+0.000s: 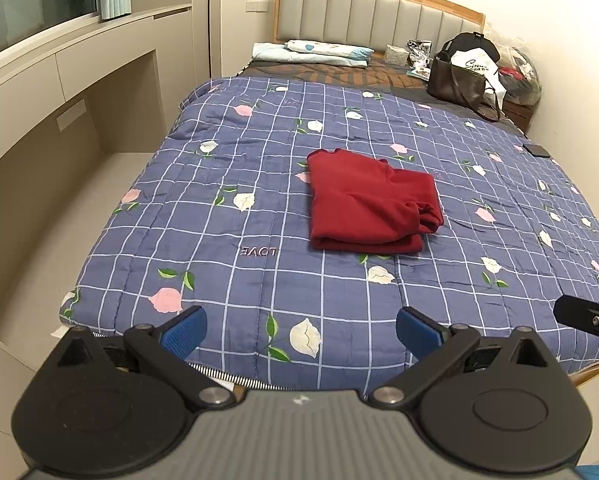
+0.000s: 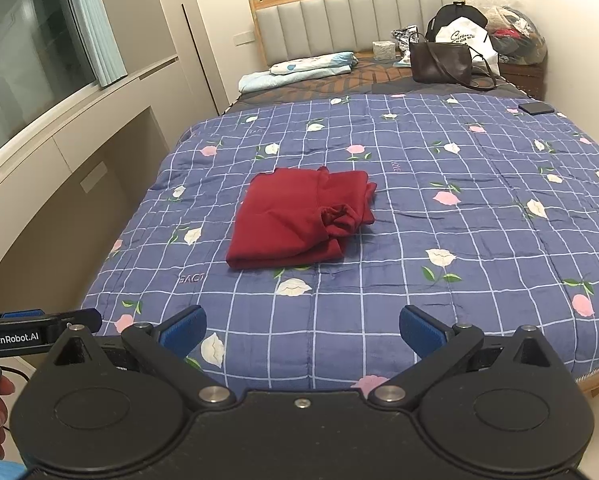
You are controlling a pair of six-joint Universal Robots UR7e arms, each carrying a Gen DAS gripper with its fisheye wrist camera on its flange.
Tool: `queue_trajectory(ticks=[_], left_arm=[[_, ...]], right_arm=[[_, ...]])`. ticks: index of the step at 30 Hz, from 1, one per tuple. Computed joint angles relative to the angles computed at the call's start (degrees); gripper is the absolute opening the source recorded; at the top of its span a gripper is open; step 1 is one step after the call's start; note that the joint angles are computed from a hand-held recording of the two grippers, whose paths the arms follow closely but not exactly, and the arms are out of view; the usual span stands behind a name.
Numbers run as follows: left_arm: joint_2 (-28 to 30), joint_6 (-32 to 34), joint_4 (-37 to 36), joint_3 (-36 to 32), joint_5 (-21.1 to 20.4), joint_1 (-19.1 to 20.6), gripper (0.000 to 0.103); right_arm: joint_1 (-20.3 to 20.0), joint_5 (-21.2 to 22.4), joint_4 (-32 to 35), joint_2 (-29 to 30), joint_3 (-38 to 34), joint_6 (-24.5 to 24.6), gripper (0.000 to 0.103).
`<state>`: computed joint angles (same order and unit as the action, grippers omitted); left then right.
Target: Fold small clothes
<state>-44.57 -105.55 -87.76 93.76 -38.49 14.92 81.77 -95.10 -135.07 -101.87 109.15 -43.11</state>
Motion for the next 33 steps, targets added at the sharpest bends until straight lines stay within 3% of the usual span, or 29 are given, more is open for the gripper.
queue_trajectory(ticks=[33], left_arm=[[-0.3,0.6,-0.7,0.5,-0.1,0.1,0.103]], right_arm=[[0.0,-0.3,0.0,0.2,0.0,0.3,0.102]])
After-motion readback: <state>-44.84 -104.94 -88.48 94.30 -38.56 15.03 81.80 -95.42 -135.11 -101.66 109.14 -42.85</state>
